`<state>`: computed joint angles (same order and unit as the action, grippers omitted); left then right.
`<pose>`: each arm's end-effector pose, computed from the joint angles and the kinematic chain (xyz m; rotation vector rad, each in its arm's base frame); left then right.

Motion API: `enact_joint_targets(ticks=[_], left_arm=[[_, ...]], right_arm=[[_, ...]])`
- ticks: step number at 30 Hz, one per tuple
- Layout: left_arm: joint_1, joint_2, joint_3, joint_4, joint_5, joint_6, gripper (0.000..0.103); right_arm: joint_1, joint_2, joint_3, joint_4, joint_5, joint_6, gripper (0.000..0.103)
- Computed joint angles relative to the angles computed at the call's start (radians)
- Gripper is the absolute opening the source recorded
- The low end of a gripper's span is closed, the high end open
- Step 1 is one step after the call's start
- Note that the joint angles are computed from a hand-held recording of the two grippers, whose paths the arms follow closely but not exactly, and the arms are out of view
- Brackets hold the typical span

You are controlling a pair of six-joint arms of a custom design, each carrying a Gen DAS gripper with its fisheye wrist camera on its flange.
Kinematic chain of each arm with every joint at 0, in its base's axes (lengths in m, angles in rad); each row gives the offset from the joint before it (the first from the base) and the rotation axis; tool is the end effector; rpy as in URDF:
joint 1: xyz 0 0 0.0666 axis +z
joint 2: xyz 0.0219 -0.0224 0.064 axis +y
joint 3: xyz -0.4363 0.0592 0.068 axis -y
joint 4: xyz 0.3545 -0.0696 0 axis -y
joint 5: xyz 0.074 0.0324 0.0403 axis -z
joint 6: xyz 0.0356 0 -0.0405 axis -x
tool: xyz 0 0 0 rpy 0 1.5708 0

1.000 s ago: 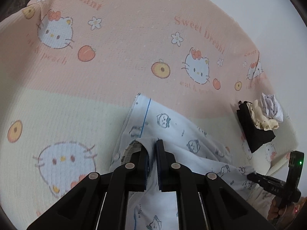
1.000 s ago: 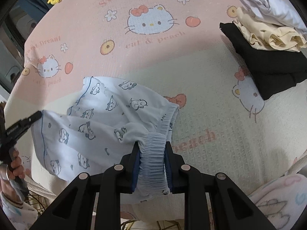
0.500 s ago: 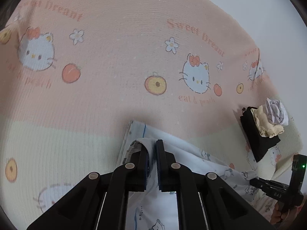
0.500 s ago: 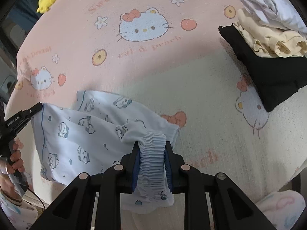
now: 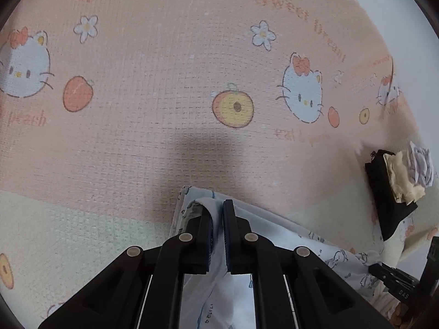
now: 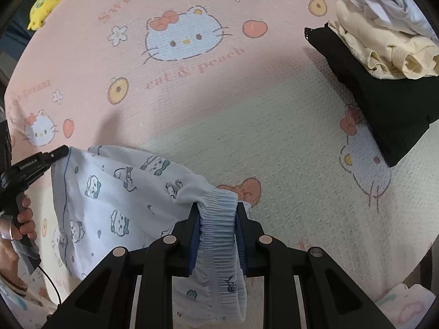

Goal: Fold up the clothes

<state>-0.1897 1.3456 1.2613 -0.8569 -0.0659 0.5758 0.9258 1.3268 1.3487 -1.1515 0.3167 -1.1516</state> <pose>0.4014 -0.0751 0.4526 -0.5109 2.4721 -0.2298 0.2393 0.2990 0.4806 0.3905 2.6067 0.2956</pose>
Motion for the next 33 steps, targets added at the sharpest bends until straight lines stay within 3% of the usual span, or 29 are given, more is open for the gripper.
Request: enact_joint_targets(ticks=[12,21,25,29,31,33], left_arm=[[0.022,0.097,0.037,-0.035,0.006,-0.024,0.006],[0.058,0.100,0.000,0.049,0.090,0.052,0.006],[0.060,0.098,-0.019,0.063,0.094,0.070,0.006],[0.073,0.079,-0.041,0.077,0.157,0.097,0.007],[0.080,0.066,-0.041,0.065,0.186,0.111,0.012],[0.080,0.060,-0.031,0.041,0.193,0.114,0.023]], right_arm=[[-0.021,0.017,-0.044,-0.017,-0.009,-0.079,0.022],[-0.037,-0.033,-0.141,0.093,-0.001,-0.090,0.022],[-0.042,-0.076,-0.193,0.184,0.012,-0.063,0.023],[-0.035,-0.112,-0.214,0.228,-0.008,-0.004,0.037],[-0.035,-0.142,-0.237,0.271,-0.025,-0.006,0.040],[-0.043,-0.165,-0.256,0.307,-0.047,-0.013,0.042]])
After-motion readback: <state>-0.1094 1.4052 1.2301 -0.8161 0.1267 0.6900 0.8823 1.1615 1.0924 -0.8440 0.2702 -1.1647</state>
